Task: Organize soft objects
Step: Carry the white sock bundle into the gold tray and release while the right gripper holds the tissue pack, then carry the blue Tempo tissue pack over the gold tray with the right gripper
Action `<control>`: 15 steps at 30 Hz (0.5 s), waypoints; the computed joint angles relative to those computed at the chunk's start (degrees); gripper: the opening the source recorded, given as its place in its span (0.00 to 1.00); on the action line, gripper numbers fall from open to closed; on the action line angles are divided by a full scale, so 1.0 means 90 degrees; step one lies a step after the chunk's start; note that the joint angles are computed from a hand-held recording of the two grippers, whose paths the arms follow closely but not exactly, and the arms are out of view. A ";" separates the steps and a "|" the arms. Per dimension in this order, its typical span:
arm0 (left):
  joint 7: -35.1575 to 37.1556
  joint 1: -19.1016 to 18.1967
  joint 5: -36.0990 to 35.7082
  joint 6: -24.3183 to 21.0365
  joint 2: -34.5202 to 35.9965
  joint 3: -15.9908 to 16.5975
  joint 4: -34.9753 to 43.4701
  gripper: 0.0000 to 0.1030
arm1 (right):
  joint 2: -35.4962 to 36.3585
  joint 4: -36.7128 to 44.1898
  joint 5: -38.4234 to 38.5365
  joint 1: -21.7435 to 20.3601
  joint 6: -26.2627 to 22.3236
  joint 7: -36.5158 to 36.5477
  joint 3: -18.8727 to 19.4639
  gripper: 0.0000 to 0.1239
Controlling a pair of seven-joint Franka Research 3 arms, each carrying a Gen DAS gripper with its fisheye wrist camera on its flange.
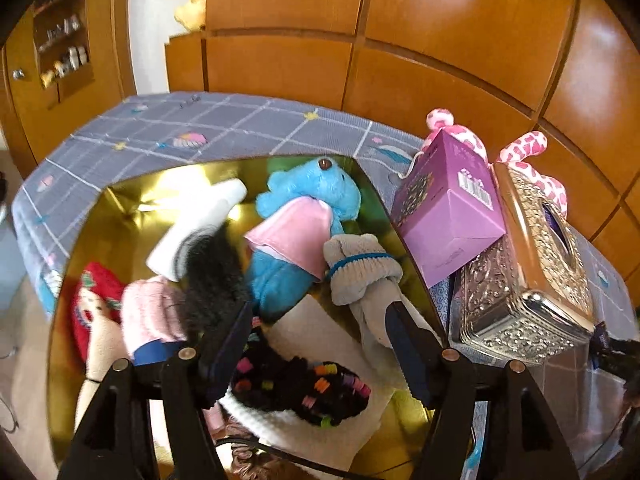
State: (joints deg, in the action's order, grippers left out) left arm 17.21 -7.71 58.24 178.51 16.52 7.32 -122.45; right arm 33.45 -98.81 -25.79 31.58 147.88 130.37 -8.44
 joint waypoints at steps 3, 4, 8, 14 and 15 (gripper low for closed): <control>-0.1259 -0.0530 0.1320 -0.0067 -0.0167 0.0558 0.0023 0.68 | 0.0004 0.0004 -0.0007 0.0008 -0.0006 0.0001 -0.0008 0.43; -0.1623 -0.0598 0.1733 -0.0118 -0.0244 0.0614 0.0010 0.68 | 0.0004 0.0002 -0.0009 0.0010 -0.0006 0.0003 -0.0010 0.43; -0.2491 -0.0570 0.2796 -0.0362 -0.0543 0.0509 -0.0123 0.69 | 0.0003 -0.0003 -0.0024 0.0024 -0.0011 0.0030 -0.0016 0.43; -0.2743 -0.0200 0.3258 -0.0568 -0.0921 0.0085 -0.0509 0.70 | 0.0000 -0.0004 -0.0039 0.0045 -0.0038 0.0083 -0.0013 0.43; -0.2779 -0.0138 0.3357 -0.0625 -0.0995 0.0013 -0.0584 0.70 | 0.0001 0.0000 -0.0027 0.0038 -0.0044 0.0085 -0.0006 0.43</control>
State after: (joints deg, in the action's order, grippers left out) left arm -7.80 -8.95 88.46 172.89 7.56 7.45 -127.71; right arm 33.46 -98.81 -26.03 31.92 147.49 131.13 -8.50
